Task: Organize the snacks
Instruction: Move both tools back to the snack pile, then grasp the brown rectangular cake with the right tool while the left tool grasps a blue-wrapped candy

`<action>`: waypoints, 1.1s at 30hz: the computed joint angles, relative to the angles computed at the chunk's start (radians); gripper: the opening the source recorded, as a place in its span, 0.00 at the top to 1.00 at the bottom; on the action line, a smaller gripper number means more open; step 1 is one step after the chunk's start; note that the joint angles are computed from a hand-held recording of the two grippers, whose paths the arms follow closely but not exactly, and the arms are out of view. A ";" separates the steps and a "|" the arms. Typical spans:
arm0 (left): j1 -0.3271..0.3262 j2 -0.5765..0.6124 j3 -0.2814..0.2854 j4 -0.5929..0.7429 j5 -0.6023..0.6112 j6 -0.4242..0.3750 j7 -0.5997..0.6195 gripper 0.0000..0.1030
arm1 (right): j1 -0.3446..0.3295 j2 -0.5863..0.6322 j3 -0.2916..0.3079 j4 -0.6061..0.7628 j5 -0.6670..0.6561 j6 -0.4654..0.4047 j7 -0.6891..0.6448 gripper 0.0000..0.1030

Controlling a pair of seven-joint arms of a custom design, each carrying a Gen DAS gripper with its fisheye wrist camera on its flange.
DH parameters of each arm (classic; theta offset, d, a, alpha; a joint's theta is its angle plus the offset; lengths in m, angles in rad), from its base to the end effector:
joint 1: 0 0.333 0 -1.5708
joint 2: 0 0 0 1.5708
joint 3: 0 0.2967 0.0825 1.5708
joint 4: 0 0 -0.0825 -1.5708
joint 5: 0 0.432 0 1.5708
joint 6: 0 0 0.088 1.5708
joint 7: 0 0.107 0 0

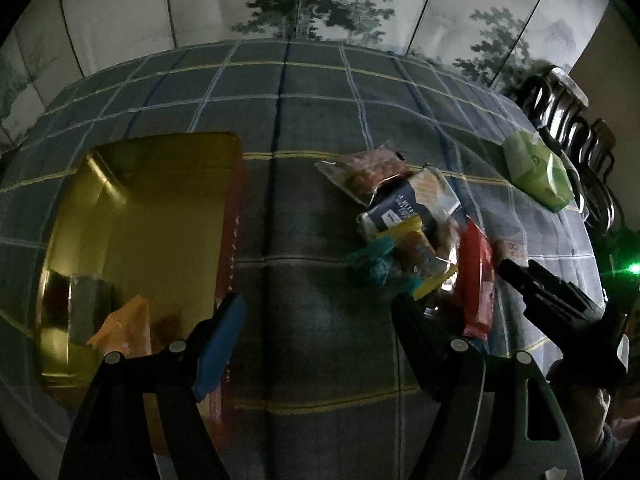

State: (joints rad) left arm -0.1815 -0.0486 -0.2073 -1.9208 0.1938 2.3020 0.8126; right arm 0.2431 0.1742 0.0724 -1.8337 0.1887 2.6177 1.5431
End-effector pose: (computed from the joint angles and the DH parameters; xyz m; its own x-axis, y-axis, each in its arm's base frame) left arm 0.5838 -0.2367 0.5230 0.2339 -0.9627 0.1362 -0.8638 -0.2700 -0.4254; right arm 0.6601 0.2084 0.4653 0.2504 -0.9537 -0.1668 -0.8189 -0.1168 -0.5619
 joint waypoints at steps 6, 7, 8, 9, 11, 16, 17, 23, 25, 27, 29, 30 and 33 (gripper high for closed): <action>-0.007 0.031 -0.002 0.030 -0.012 0.008 0.003 0.30 | 0.015 0.027 -0.011 0.015 -0.067 0.023 0.064 0.40; -0.008 0.035 -0.002 0.034 -0.010 0.012 0.007 0.30 | 0.012 0.029 -0.010 0.014 -0.064 0.028 0.065 0.40; -0.010 0.040 -0.002 0.039 -0.011 0.016 0.008 0.30 | 0.006 0.030 -0.006 0.014 -0.051 0.029 0.055 0.40; -0.010 0.044 -0.001 0.043 -0.014 0.018 0.008 0.30 | 0.001 0.030 -0.003 0.013 -0.040 0.030 0.045 0.40; -0.011 0.050 0.001 0.046 -0.031 0.027 0.007 0.30 | -0.003 0.029 -0.003 0.008 -0.037 0.042 0.029 0.45; -0.011 0.070 0.004 0.060 -0.082 0.041 0.019 0.30 | -0.018 0.025 0.001 -0.003 -0.007 0.063 -0.035 0.49; -0.011 0.074 0.005 0.064 -0.094 0.042 0.022 0.31 | -0.016 0.024 -0.006 -0.007 -0.024 0.070 -0.030 0.49; -0.004 0.105 0.009 0.091 -0.202 0.045 0.049 0.36 | -0.015 0.020 -0.035 -0.038 -0.135 0.129 0.016 0.49; 0.002 0.119 0.010 0.098 -0.271 0.059 0.064 0.39 | -0.020 0.019 -0.030 -0.038 -0.129 0.130 0.006 0.49; 0.006 0.134 0.010 0.107 -0.315 0.065 0.067 0.44 | -0.013 0.021 -0.037 -0.037 -0.162 0.128 0.026 0.49; 0.005 0.150 0.011 0.118 -0.320 0.063 0.050 0.49 | -0.013 0.025 -0.036 -0.033 -0.172 0.126 0.030 0.49; 0.005 0.154 0.012 0.122 -0.314 0.062 0.044 0.51 | -0.014 0.025 -0.033 -0.032 -0.167 0.125 0.028 0.48; 0.003 0.170 0.014 0.131 -0.294 0.061 0.018 0.51 | -0.019 0.028 -0.027 -0.029 -0.149 0.126 0.016 0.48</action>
